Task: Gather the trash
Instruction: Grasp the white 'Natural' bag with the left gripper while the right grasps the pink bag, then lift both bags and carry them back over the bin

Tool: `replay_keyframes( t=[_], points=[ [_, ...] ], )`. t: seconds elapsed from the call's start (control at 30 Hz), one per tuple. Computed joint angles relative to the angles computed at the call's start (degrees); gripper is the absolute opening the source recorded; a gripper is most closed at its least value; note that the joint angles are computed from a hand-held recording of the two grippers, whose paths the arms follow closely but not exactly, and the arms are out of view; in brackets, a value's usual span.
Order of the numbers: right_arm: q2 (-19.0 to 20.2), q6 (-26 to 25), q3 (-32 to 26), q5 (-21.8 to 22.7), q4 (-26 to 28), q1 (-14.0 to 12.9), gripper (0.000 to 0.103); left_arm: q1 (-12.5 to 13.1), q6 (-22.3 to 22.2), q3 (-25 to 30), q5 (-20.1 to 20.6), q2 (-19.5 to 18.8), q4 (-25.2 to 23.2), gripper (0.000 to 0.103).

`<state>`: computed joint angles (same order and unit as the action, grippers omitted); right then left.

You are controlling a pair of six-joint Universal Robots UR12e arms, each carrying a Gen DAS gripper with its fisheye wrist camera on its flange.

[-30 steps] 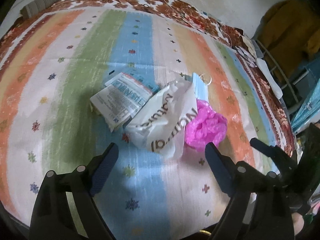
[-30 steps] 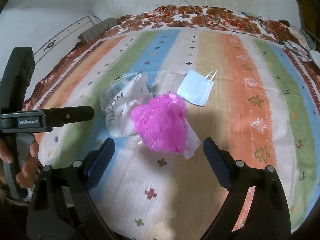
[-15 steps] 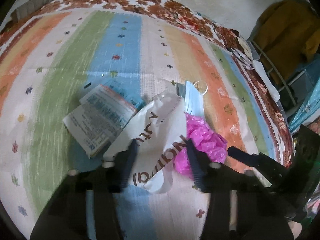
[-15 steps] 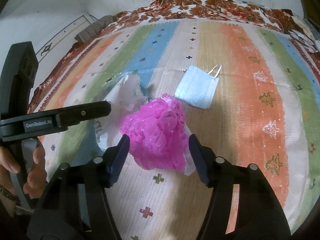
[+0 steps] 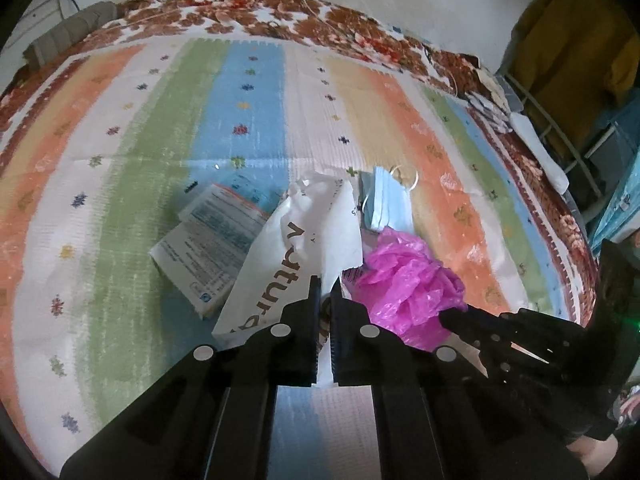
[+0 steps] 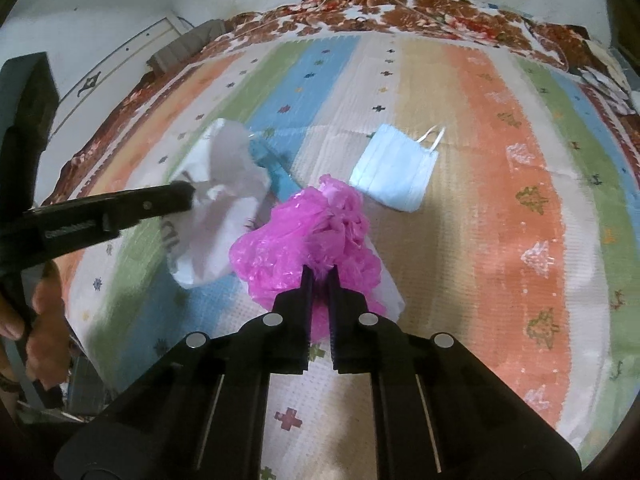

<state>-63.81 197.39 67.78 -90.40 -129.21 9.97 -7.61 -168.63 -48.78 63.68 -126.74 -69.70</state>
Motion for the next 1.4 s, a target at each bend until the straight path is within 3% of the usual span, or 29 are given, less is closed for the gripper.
replay_keyframes(
  t=[0.4, 0.8, 1.23, 1.4],
  points=[
    [-3.33, -1.10, 2.12, -1.14, -0.41, 1.14, 0.005, 0.92, -1.52, -3.23, 1.26, 3.99, 1.85, 0.003],
    [-5.50, -1.66, 3.30, -2.77, -0.74, 3.37, 0.005, 1.81, -1.49, -8.94, 0.25, 8.57, 3.27, 0.003],
    [-8.42, -1.68, 5.79, -4.17, -2.02, 4.80, 0.005, 3.63, -2.44, -13.94, -3.79, 12.90, 4.86, 0.003],
    [-9.79, -1.52, 6.89, -4.02, -2.53, 5.27, 0.005, 3.80, -3.77, -15.11, -2.61, 14.39, 4.74, 0.003]
  ],
)
